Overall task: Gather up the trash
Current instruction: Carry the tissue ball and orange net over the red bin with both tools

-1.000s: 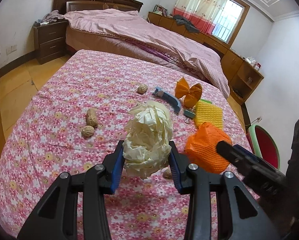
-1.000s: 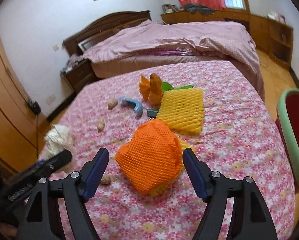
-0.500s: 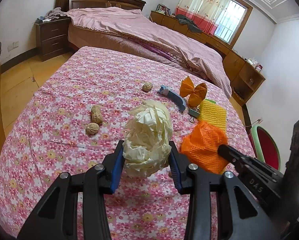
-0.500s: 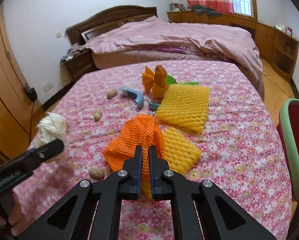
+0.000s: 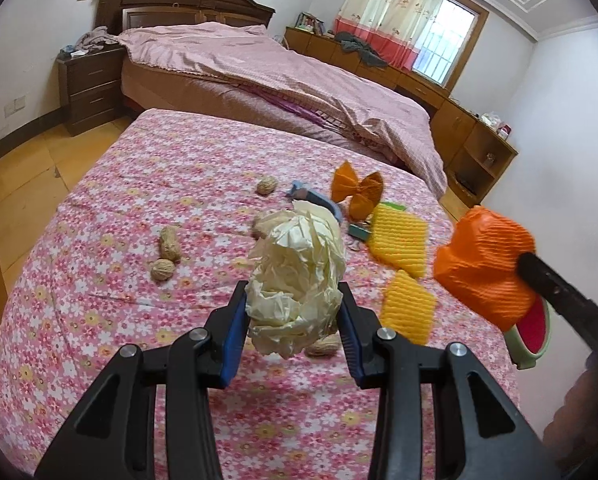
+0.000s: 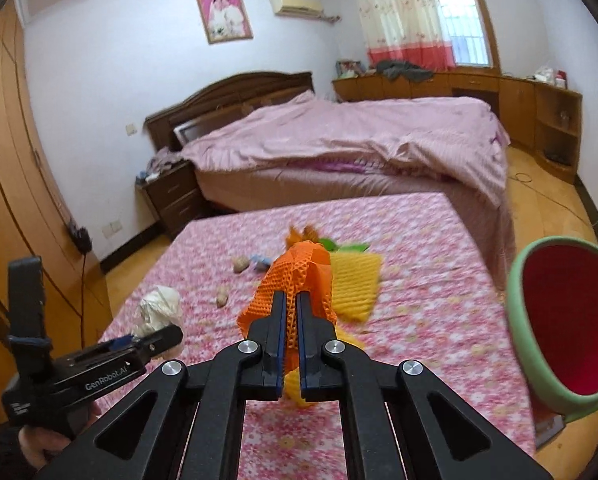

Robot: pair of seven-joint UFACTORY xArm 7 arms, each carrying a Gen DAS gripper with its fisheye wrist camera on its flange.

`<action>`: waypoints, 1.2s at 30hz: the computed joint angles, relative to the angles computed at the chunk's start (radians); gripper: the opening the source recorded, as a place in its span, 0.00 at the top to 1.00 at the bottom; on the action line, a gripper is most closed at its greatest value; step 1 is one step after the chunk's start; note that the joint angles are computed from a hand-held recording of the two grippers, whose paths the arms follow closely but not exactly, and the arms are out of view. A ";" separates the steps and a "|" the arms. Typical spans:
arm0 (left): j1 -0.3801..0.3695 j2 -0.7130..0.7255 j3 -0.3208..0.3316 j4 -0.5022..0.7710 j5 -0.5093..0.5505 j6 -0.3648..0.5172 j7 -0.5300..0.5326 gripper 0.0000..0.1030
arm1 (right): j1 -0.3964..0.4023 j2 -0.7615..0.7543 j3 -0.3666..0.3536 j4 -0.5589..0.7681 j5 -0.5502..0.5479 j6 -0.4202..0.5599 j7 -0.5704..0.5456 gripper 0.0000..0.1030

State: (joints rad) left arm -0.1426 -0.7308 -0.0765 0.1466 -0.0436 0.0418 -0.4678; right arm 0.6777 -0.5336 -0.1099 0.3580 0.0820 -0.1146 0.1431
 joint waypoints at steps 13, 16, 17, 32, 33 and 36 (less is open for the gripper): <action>-0.154 0.123 0.013 0.106 -0.024 -0.014 0.026 0.59 | -0.164 -0.251 0.003 -0.132 0.021 0.075 0.006 0.95; -0.186 0.164 0.011 0.137 -0.030 -0.022 0.032 0.59 | -0.198 -0.298 -0.006 -0.155 0.028 0.091 -0.003 0.95; -0.206 0.183 0.017 0.152 -0.034 -0.025 0.036 0.59 | -0.210 -0.310 -0.011 -0.160 0.031 0.098 -0.007 0.95; -0.300 0.501 -0.065 0.439 -0.034 -0.030 0.094 0.59 | -0.374 -0.394 -0.158 -0.208 0.109 0.158 -0.106 0.95; -0.299 0.527 -0.077 0.464 -0.029 -0.028 0.098 0.59 | -0.380 -0.389 -0.172 -0.209 0.114 0.156 -0.118 0.95; -0.291 0.606 -0.110 0.541 -0.009 -0.020 0.102 0.59 | -0.405 -0.368 -0.197 -0.209 0.131 0.149 -0.144 0.95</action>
State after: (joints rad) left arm -0.4336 -0.1249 -0.1864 0.6872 -0.0521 0.0217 -0.3659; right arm 0.2731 -0.9017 -0.3071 0.1492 0.2125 0.0344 -0.0008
